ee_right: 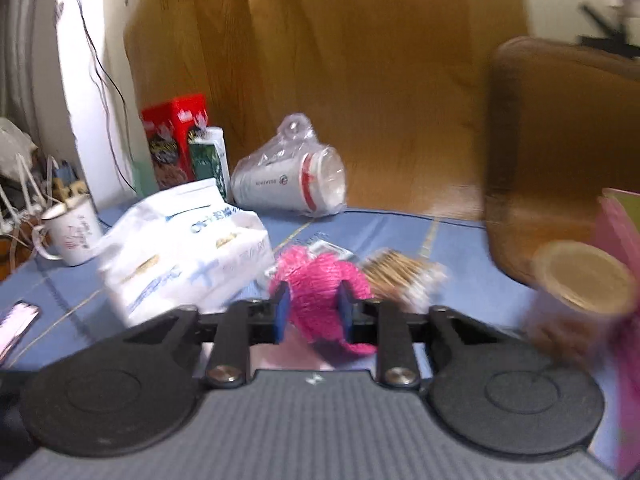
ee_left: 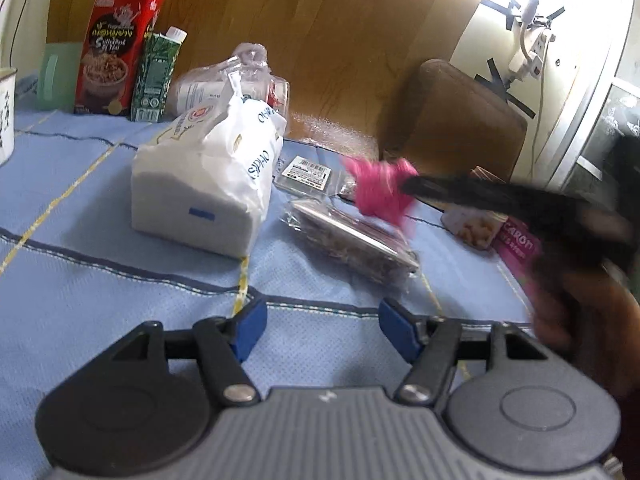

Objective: Organize soft objects

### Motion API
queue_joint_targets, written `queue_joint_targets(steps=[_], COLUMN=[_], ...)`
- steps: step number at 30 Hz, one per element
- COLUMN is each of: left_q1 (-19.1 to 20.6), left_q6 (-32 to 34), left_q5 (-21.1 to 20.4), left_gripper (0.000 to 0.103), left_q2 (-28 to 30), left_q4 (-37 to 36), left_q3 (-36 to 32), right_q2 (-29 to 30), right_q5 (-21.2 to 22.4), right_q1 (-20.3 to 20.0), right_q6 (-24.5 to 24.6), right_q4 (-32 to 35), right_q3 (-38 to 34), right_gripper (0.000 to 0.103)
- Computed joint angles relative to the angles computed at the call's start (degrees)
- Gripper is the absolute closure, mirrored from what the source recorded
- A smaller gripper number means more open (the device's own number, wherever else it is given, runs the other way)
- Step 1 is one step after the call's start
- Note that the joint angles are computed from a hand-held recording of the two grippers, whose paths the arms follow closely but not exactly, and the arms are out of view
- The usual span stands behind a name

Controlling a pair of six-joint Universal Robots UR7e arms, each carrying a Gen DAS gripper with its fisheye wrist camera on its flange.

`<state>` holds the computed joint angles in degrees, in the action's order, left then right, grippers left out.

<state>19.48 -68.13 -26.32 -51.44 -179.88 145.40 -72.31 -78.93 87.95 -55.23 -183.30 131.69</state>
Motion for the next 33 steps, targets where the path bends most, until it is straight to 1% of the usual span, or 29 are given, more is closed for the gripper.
queue_joint_targets(steps=[1, 3, 4, 6, 7, 8, 9, 10, 12, 13, 14, 16, 17, 18, 20, 21, 22, 23, 24, 25, 26, 27, 28, 31, 33], left_q1=[0.3, 0.7, 0.9, 1.6, 2.0, 2.4, 2.7, 2.8, 2.6, 2.4, 2.0, 1.0, 0.5, 0.2, 0.3, 0.1, -0.4, -0.6, -0.7, -0.5, -0.3, 0.0, 0.5, 2.8, 4.6], left_q6=[1.4, 5.6, 8.0, 13.6, 16.1, 17.7, 19.0, 19.8, 19.8, 19.7, 19.0, 15.9, 12.7, 11.2, 8.9, 7.7, 5.9, 5.0, 4.8, 5.4, 6.5, 8.0, 9.9, 17.2, 21.3], left_q5=[-1.0, -3.8, -5.2, -8.4, -9.6, -10.5, -11.3, -11.7, -11.6, -11.6, -11.4, -10.3, -8.4, -7.9, -8.7, -8.4, -7.4, -6.7, -6.5, -6.6, -6.9, -7.4, -8.3, -13.6, -18.3], left_gripper=[0.040, 0.041, 0.041, 0.041, 0.041, 0.040, 0.040, 0.040, 0.040, 0.040, 0.040, 0.041, 0.042, 0.041, 0.041, 0.041, 0.041, 0.041, 0.041, 0.041, 0.041, 0.041, 0.041, 0.039, 0.038], left_q2=[-0.1, 0.5, 1.0, 2.4, 3.1, 3.7, 4.2, 4.7, 5.6, 6.0, 6.0, 5.4, 4.4, 3.6, 2.1, 1.4, 0.7, 0.1, -0.3, -0.4, -0.3, 0.1, 0.7, 3.5, 5.7], left_q4=[-1.8, -8.1, -11.0, -15.6, -16.7, -16.7, -16.2, -15.4, -13.8, -14.4, -14.4, -12.9, -9.2, -7.8, -8.5, -7.9, -6.0, -4.4, -3.7, -4.3, -5.3, -6.7, -8.5, -14.1, -15.1], left_q3=[-0.1, -0.3, -0.9, -2.6, -3.8, -5.1, -6.4, -7.7, -9.5, -9.8, -9.8, -9.1, -8.8, -8.2, -6.7, -6.1, -5.7, -5.6, -5.6, -5.6, -5.8, -6.1, -6.7, -9.5, -12.3], right_q2=[-3.8, -10.6, -14.0, -19.1, -21.2, -22.4, -23.1, -22.5, -20.3, -18.6, -16.8, -12.9, -10.5, -7.9, -3.6, -1.9, -0.7, 0.0, -0.2, -1.3, -2.9, -5.0, -7.6, -16.5, -22.7], right_q5=[1.4, 3.6, 4.2, 5.2, 5.6, 6.1, 6.9, 7.2, 7.3, 7.8, 8.3, 8.9, 9.3, 8.2, 2.9, 1.8, 1.6, 1.5, 1.8, 2.1, 2.7, 3.5, 4.4, 6.9, 8.3], right_q1=[-2.0, -6.2, -8.5, -12.3, -14.0, -15.2, -16.2, -16.1, -14.8, -13.9, -12.9, -10.8, -9.7, -8.2, -5.0, -4.4, -4.2, -4.2, -4.3, -4.6, -5.2, -6.0, -7.2, -12.1, -16.1], right_q6=[-1.7, -5.6, -8.2, -13.8, -16.5, -18.2, -19.2, -19.0, -16.5, -14.6, -12.8, -9.8, -8.8, -7.6, -3.9, -1.6, 0.2, 0.7, 0.8, 1.4, 1.7, 1.1, -0.6, -7.8, -14.0], right_q4=[2.7, 7.1, 8.9, 12.3, 13.1, 12.9, 12.6, 11.5, 10.1, 9.5, 9.2, 7.8, 7.3, 6.4, 6.8, 8.8, 11.1, 11.1, 11.2, 12.9, 14.4, 15.3, 15.5, 18.3, 19.9], right_q3=[1.6, 4.5, 6.3, 9.0, 10.4, 11.6, 12.3, 12.4, 11.3, 10.2, 9.1, 6.5, 5.1, 3.4, -0.3, -2.2, -3.9, -4.4, -4.4, -4.3, -3.7, -2.5, -0.7, 4.6, 8.2], right_gripper=[0.098, 0.098, 0.098, 0.098, 0.097, 0.094, 0.094, 0.094, 0.083, 0.072, 0.058, 0.045, 0.045, 0.045, 0.045, 0.045, 0.050, 0.057, 0.059, 0.062, 0.062, 0.062, 0.062, 0.062, 0.062])
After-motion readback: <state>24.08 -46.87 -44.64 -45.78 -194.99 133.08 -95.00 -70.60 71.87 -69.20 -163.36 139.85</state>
